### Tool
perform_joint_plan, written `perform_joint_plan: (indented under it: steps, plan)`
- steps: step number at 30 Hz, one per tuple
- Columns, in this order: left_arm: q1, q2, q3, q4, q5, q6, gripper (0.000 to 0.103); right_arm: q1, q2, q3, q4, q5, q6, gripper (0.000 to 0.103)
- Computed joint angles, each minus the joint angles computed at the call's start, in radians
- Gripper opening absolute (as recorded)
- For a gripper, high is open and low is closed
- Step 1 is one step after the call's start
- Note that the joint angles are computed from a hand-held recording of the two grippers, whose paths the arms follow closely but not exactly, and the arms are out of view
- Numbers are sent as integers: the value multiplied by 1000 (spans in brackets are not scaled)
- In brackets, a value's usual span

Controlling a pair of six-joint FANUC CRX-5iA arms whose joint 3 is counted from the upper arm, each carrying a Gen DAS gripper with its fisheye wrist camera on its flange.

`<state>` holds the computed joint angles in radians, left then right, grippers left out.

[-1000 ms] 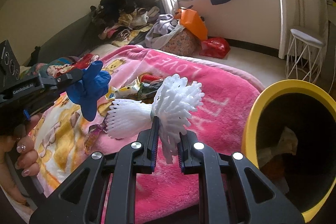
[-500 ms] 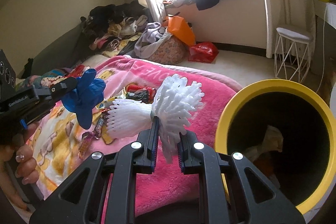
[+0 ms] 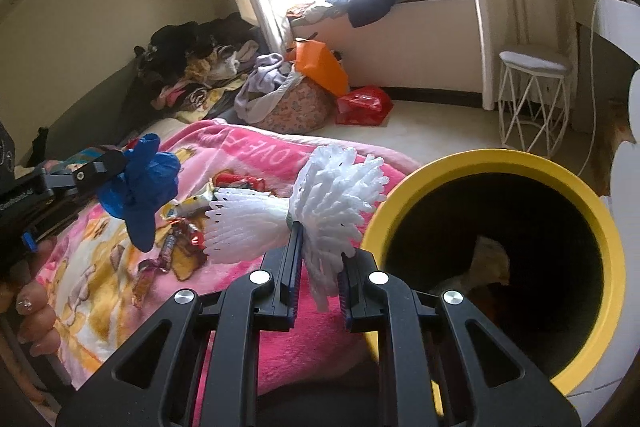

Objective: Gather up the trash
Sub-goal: 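Lift the white brush with the right tool while the left carries the blue glove toward the bin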

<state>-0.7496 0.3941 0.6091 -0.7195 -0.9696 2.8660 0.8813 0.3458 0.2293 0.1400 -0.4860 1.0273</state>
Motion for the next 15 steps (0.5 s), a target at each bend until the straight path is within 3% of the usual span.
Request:
perform_joint_plan:
  steps: [15]
  plan:
    - [-4, 48, 64, 34, 13, -70, 2, -30, -43, -110, 152, 46, -176, 15]
